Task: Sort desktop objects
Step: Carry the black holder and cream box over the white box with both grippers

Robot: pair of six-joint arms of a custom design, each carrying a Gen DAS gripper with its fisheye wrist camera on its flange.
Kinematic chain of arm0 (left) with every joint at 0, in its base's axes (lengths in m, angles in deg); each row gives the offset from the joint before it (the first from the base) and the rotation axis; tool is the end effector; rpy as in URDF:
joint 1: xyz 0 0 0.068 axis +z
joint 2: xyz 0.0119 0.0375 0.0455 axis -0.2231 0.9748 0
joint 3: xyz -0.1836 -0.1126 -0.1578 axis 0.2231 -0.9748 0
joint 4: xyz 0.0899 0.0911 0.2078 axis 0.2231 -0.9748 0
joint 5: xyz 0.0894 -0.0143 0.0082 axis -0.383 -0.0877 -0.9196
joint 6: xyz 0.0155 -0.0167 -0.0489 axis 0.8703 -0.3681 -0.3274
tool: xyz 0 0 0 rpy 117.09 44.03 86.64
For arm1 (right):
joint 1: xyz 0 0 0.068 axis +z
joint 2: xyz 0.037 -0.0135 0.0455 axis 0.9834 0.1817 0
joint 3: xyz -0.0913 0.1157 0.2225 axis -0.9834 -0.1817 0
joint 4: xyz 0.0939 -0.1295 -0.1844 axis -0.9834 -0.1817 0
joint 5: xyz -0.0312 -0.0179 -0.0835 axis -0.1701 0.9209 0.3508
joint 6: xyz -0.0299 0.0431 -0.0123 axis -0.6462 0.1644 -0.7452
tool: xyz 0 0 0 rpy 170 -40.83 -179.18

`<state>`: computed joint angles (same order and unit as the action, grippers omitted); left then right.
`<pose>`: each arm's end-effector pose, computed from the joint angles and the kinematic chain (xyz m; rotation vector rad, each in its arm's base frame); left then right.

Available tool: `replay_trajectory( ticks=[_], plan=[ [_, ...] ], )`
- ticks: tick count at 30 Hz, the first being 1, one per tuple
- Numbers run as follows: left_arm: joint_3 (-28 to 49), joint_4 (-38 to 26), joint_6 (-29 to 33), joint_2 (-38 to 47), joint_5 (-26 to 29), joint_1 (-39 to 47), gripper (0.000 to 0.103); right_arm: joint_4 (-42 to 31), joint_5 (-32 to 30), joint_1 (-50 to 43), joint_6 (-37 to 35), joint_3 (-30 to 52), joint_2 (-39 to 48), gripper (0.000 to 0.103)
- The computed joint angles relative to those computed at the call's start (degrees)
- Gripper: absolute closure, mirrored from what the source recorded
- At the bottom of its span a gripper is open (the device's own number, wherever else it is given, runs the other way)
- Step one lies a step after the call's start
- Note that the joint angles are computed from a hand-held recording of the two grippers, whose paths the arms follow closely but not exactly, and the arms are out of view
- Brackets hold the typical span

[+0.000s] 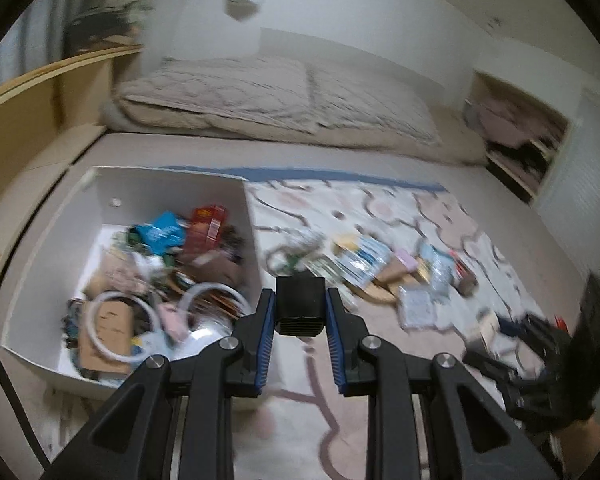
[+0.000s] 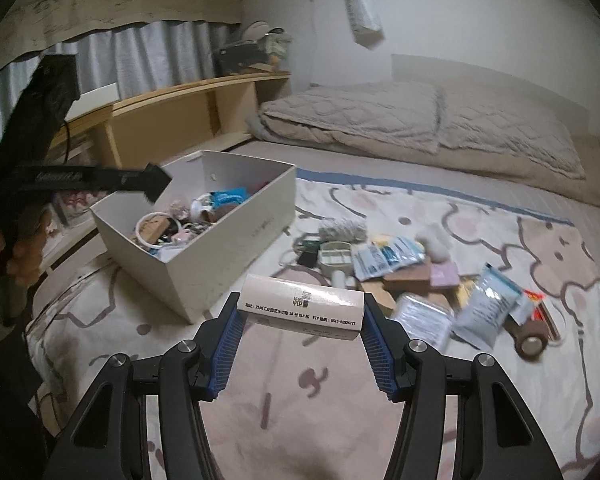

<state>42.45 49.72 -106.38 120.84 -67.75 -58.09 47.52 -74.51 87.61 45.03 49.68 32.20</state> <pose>0.2103 -0.1835 0.2244 -0.3449 2.2550 -0.1138 0.2871 0.0625 0.1657 -0.9186 2.0461 0.6103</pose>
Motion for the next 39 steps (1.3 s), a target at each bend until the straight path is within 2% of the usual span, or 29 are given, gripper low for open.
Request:
replay_trajectory(
  ticks=[6, 12, 19, 26, 29, 33, 39],
  plan=[
    [1.1, -3.7, 0.8, -3.9, -1.3, 6.8, 0.078, -2.6, -1.4, 2.7, -1.0, 2.6, 0.6, 0.045],
    [7.3, -6.4, 5.7, -0.3, -0.1, 14.2, 0.078, -4.6, -2.5, 4.8, -1.1, 6.1, 1.4, 0.045],
    [13.0, -8.1, 7.6, 5.7, 8.1, 25.1, 0.078, -6.7, -3.6, 5.1, -1.8, 9.2, 2.4, 0.045],
    [16.7, -9.6, 8.6, 14.6, 16.4, 29.6, 0.078, -7.6, -2.8, 5.8, -1.2, 12.2, 4.3, 0.045],
    [19.6, -11.9, 8.9, 19.9, 17.4, 29.2, 0.078, -7.4, -2.8, 6.0, -0.6, 12.5, 4.7, 0.045],
    [21.7, -13.9, 10.2, 23.6, 16.3, 29.0, 0.078, -7.8, -2.9, 6.2, -0.6, 12.6, 5.4, 0.045],
    [21.3, -14.4, 10.0, 25.3, 20.8, 31.1, 0.078, -8.9, -2.3, 6.2, -0.7, 13.6, 6.8, 0.045]
  ],
)
